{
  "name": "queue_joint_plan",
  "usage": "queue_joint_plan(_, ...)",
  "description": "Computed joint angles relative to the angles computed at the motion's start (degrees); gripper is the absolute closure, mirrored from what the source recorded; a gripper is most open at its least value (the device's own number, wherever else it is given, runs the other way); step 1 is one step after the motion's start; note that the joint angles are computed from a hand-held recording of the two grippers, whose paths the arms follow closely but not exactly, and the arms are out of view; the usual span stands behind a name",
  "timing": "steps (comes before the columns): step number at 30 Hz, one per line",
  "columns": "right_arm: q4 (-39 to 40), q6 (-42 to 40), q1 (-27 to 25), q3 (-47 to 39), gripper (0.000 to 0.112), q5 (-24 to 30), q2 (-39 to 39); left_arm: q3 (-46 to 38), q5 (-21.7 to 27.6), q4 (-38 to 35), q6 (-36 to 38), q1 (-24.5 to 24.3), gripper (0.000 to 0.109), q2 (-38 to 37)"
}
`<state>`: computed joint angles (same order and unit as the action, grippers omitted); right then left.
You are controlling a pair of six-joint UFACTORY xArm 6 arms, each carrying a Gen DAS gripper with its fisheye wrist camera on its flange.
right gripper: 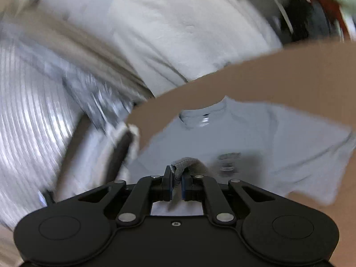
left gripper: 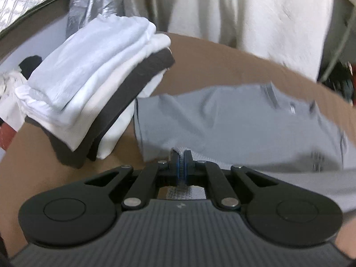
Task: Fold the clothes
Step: 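Lift the hem with both grippers and fold it toward the collar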
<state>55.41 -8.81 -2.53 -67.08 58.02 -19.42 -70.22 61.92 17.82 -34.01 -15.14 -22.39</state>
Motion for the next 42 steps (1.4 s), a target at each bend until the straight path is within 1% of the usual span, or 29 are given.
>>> queue_joint_plan(2,5.8,1.9,0.1,1.2,0.103,-2.7,2.2,-2.7,-1.7,0.4,-2.3,0.0,0.105,3.8)
queue_joint_plan(3,5.8,3.8,1.5,1.3,0.103,-5.6,3.3,-3.4,-3.1,0.8,-3.5,0.0,0.105,5.2)
queue_joint_plan(4,3.8,6.2,3.3,0.8,0.103,-8.8,4.4,-4.5,-4.6,1.2,-4.8,-0.1,0.105,7.1)
queue_joint_plan(6,-2.7,10.8,6.3,-1.2,0.103,-14.1,6.6,-7.1,-6.7,1.8,-6.5,-0.3,0.105,10.9)
queue_joint_plan(9,-7.4,14.5,8.4,-2.4,0.103,-19.6,8.2,-12.5,-8.5,1.1,-9.2,-0.1,0.105,17.0)
queue_joint_plan(11,-7.9,13.0,9.5,0.9,0.103,-25.8,6.6,-14.6,-11.0,-1.5,-11.0,0.9,0.105,19.6)
queue_joint_plan(12,-6.7,10.9,10.2,3.3,0.103,-29.5,5.5,-15.5,-12.2,-3.0,-11.0,1.7,0.105,20.8)
queue_joint_plan(13,-4.0,7.0,11.0,6.3,0.103,-33.6,4.4,-16.8,-12.3,-4.3,-9.9,2.2,0.105,22.2)
queue_joint_plan(14,-3.1,4.9,11.1,8.8,0.103,-36.1,3.6,-18.1,-12.3,-5.5,-8.7,2.7,0.105,23.6)
queue_joint_plan(15,-3.5,5.1,10.8,10.3,0.103,-37.3,3.6,-18.6,-13.5,-5.2,-7.1,2.8,0.105,24.5)
queue_joint_plan(16,-1.8,3.0,10.3,10.4,0.103,-37.0,4.5,-19.0,-14.7,-4.9,-5.5,2.9,0.105,25.3)
queue_joint_plan(19,3.6,-6.0,7.8,8.2,0.103,-33.2,7.9,-20.1,-19.5,-6.6,-1.4,3.6,0.105,28.1)
queue_joint_plan(21,5.5,-10.6,6.4,6.4,0.103,-31.1,9.9,-22.4,-19.8,-7.2,-1.3,4.0,0.105,30.9)
queue_joint_plan(23,5.1,-13.6,6.0,4.8,0.103,-31.3,11.8,-24.2,-20.9,-8.4,-1.2,4.5,0.105,33.7)
queue_joint_plan(24,4.2,-14.5,6.3,4.3,0.103,-32.5,12.9,-24.7,-21.9,-9.4,-0.9,4.7,0.105,35.0)
queue_joint_plan(25,3.0,-15.2,6.7,3.8,0.103,-34.2,14.1,-24.7,-23.7,-11.0,-0.5,5.1,0.105,36.1)
queue_joint_plan(27,-1.6,-14.9,8.5,2.9,0.103,-39.2,17.2,-25.4,-25.5,-12.6,-0.1,5.5,0.105,38.5)
queue_joint_plan(29,-7.2,-13.3,9.4,1.9,0.103,-41.6,20.2,-26.7,-26.5,-12.0,0.0,5.6,0.105,41.3)
queue_joint_plan(30,-8.9,-13.2,9.7,0.9,0.103,-42.2,21.9,-27.2,-27.2,-11.9,-0.1,5.7,0.105,42.6)
queue_joint_plan(31,-9.5,-13.4,10.1,0.0,0.103,-43.1,23.4,-26.8,-29.0,-12.3,0.3,5.7,0.105,43.3)
queue_joint_plan(33,-9.1,-12.8,10.5,-1.5,0.103,-45.4,25.9,-25.6,-32.5,-12.7,1.1,5.7,0.105,44.3)
queue_joint_plan(35,-9.4,-9.5,10.0,-3.5,0.103,-45.1,28.0,-25.6,-33.6,-10.7,1.6,5.7,0.105,45.9)
queue_joint_plan(36,-8.9,-7.6,9.7,-4.3,0.102,-44.6,29.1,-26.0,-33.4,-9.5,0.7,5.8,0.105,46.8)
queue_joint_plan(37,-8.6,-5.6,9.3,-5.3,0.101,-44.0,30.1,-26.1,-33.6,-10.5,0.3,6.0,0.105,47.5)
queue_joint_plan(38,-7.3,-5.3,9.1,-5.9,0.100,-43.6,30.9,-26.3,-33.9,-11.6,0.0,6.3,0.105,48.3)
queue_joint_plan(40,-2.4,-9.6,9.2,-5.7,0.096,-43.1,31.0,-27.0,-33.9,-13.7,-0.1,6.8,0.104,49.6)
queue_joint_plan(42,2.6,-14.5,9.2,-5.4,0.089,-42.7,30.9,-28.2,-33.4,-15.4,0.1,7.1,0.103,50.9)
